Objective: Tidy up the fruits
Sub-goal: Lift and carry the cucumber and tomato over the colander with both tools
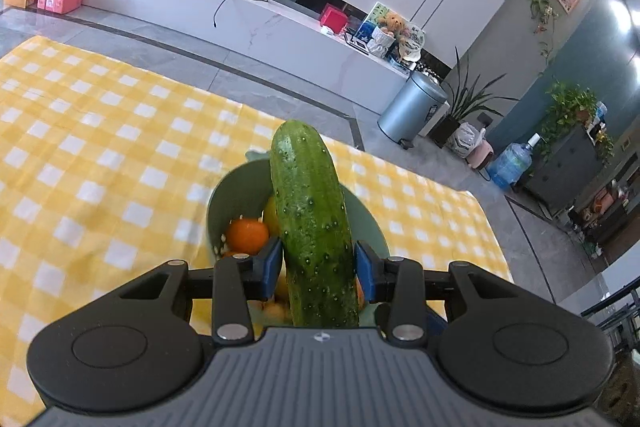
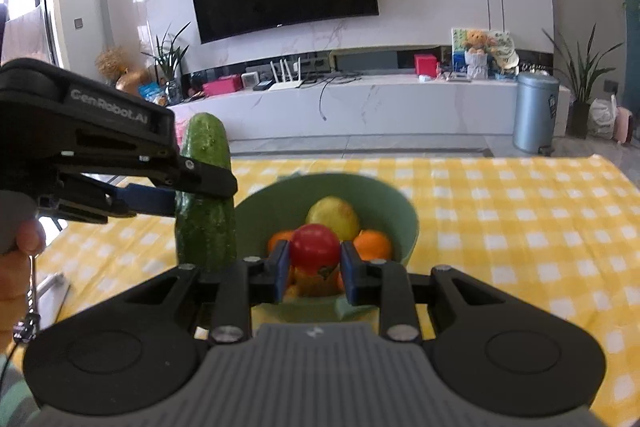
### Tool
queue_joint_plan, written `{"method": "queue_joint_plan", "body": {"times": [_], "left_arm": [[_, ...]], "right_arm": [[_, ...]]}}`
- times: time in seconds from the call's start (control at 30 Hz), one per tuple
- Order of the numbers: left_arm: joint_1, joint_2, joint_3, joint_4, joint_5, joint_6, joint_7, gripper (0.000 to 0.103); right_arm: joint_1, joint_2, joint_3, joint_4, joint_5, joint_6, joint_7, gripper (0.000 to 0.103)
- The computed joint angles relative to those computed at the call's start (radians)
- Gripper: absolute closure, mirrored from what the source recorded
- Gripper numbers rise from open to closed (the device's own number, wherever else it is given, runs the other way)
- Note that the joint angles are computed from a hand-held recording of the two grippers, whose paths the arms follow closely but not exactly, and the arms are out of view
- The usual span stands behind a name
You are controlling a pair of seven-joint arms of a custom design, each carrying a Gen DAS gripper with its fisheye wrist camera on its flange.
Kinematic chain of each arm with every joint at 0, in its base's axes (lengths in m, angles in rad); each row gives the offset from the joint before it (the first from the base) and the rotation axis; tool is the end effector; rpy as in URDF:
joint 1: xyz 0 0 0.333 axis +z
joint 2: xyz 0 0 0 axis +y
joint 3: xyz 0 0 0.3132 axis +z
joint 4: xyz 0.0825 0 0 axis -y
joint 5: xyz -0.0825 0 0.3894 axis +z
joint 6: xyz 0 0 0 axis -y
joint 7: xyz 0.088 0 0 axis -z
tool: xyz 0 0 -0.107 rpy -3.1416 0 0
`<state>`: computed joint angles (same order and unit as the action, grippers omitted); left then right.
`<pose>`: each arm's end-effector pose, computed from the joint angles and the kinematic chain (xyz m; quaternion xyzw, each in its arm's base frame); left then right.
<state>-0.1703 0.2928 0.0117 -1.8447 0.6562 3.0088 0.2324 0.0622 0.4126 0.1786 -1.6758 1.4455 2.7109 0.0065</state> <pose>0.6570 -0.1510 0.4551 -0.7886 0.4339 -0.3924 0.1894 0.6898 0.1174 0.4048 -0.7468 0.4149 -0.1579 0.4952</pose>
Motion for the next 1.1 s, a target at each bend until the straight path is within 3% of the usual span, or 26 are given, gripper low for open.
{"method": "queue_joint_plan", "body": {"times": [0.27, 0.7, 1.1], "left_arm": [[0.136, 0.128, -0.147, 0.122, -0.276, -0.044, 0.293, 0.06], [0.209, 0.262, -0.245, 0.232, -0.547, -0.085, 0.56, 0.059], [0.242, 0.276, -0.287, 0.245, -0.665, -0.106, 0.717, 0.057]], "right_arm": [[0.027, 0.132, 0.009, 0.174, -0.2, 0.042, 0.13, 0.08], [0.002, 0.26, 0.063, 0.296, -0.494, 0.04, 0.31, 0.08], [-0.02, 0.295, 0.094, 0.326, -0.581, 0.034, 0.368, 0.08]]}}
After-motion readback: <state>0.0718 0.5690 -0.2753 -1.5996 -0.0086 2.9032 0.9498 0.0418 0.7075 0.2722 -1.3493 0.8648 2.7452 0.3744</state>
